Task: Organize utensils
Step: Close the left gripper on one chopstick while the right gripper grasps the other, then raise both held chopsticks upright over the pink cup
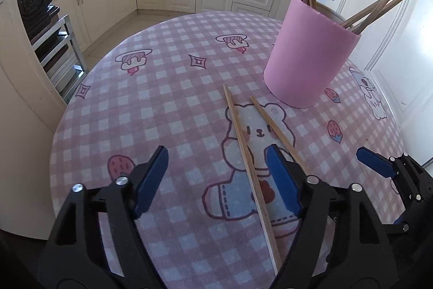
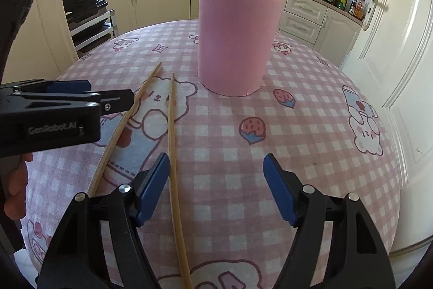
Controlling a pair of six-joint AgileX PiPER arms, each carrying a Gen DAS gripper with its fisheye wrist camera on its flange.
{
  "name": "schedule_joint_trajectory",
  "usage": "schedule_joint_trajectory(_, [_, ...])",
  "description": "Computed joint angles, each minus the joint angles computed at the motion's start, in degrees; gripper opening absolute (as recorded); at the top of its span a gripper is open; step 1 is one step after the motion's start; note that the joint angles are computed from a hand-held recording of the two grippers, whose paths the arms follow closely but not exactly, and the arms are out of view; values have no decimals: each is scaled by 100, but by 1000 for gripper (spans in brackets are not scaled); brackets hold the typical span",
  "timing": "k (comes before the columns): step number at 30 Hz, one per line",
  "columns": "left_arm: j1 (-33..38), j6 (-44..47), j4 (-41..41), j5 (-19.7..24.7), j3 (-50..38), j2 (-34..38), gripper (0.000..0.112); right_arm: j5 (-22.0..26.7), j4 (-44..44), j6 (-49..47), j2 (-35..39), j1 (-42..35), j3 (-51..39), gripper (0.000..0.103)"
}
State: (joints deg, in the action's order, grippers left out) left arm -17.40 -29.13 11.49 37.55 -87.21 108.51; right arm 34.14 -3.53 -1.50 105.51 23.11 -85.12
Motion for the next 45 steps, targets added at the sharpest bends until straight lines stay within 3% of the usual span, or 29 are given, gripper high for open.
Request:
schedule_joint_trajectory(3, [115, 285, -388, 179, -352, 280, 47, 96, 200, -289, 85, -52, -141, 68])
schedule_joint_trajectory(5, [90, 243, -244, 275, -571, 442, 44, 224, 264, -423, 227, -42, -352, 68])
schedule_joint_trajectory(7, [109, 484, -389, 388, -742, 532, 30, 427, 479, -713, 417, -60, -655, 68])
schedule_joint_trajectory(10, [173, 768, -592, 453, -755, 518, 18, 829, 928, -1106, 763, -133, -1243, 68])
schedule_joint_trajectory(12, [246, 1021, -797, 433, -681, 460, 13, 1102, 987, -1198, 1010, -120, -1677, 62])
schedule_joint_trajectory(15, [278, 1249, -862, 422, -547, 355, 12, 1524, 912, -1281, 1378, -47, -2347, 50])
schedule_joint_trajectory(19, [246, 1297, -683, 310, -317, 210, 11, 2291, 1074, -1442, 1952, 0, -3447, 26])
schedule_joint_trajectory(26, [193, 1267, -540, 364, -412, 273, 11, 3338, 1088, -1343, 2796, 28, -5116, 20])
schedule_joint_trajectory(28, [260, 1235, -696, 226, -370, 280, 10, 3196, 985, -1243, 2771, 76, -5038, 7])
schedule_joint_trajectory(29, [285, 1245, -758, 174, -352, 281, 9, 3142, 979, -1213, 2766, 88, -5011, 6])
schedule_joint_trajectory(34, [350, 1368, -953, 138, -312, 218, 6, 3190, 1467, -1264, 2734, -63, -4985, 5])
schedule_joint_trajectory(43, [423, 1616, -1256, -310, 287, -803, 6, 2383, 2535, -1800, 1592, -276, -3612, 5])
schedule_joint_trajectory(45, [444, 1731, -1377, -411, 408, -1063, 6, 2024, 2551, -1849, 1245, -242, -3223, 5])
